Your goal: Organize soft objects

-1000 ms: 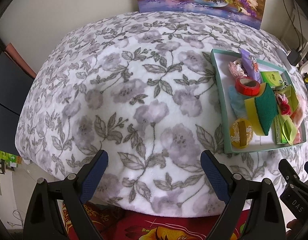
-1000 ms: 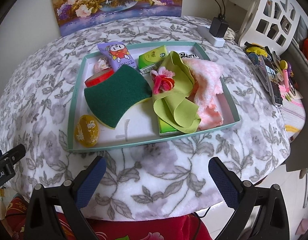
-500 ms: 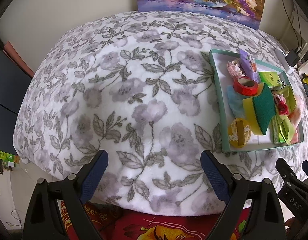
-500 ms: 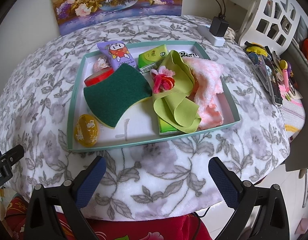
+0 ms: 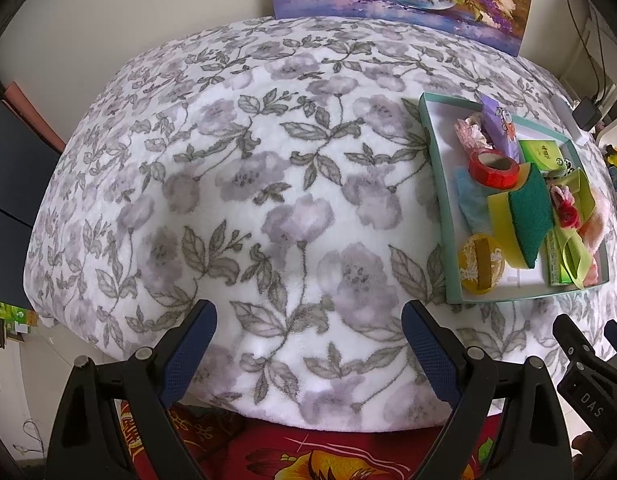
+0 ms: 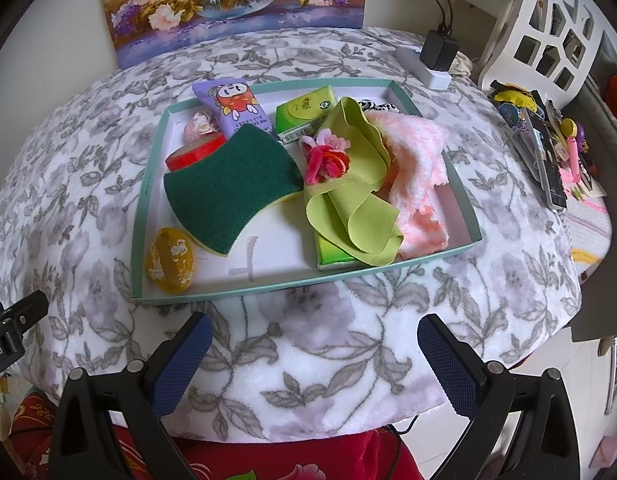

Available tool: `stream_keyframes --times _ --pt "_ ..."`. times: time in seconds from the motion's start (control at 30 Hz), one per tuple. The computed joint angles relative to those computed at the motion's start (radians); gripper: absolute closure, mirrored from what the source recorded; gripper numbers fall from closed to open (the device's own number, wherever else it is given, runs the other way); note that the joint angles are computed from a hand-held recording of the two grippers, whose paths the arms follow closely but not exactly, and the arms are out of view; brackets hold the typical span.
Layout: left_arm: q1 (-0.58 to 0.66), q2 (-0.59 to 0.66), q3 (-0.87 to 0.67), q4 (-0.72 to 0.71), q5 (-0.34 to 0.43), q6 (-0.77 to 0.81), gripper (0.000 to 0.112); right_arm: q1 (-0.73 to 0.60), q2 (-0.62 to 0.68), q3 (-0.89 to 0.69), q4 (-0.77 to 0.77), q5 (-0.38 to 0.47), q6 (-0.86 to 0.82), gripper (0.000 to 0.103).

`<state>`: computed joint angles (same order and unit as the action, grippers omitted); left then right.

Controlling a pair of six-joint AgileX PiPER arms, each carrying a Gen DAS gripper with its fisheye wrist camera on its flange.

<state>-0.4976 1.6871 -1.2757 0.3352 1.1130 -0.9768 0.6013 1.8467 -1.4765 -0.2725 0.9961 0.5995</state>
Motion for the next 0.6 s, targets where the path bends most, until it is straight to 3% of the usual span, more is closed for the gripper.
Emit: stream_keyframes --times 0.6 --pt "-0.005 0.010 -0.003 0.006 0.006 0.020 0.018 -0.006 0.008 -0.009 0.000 0.007 -0.019 0.000"
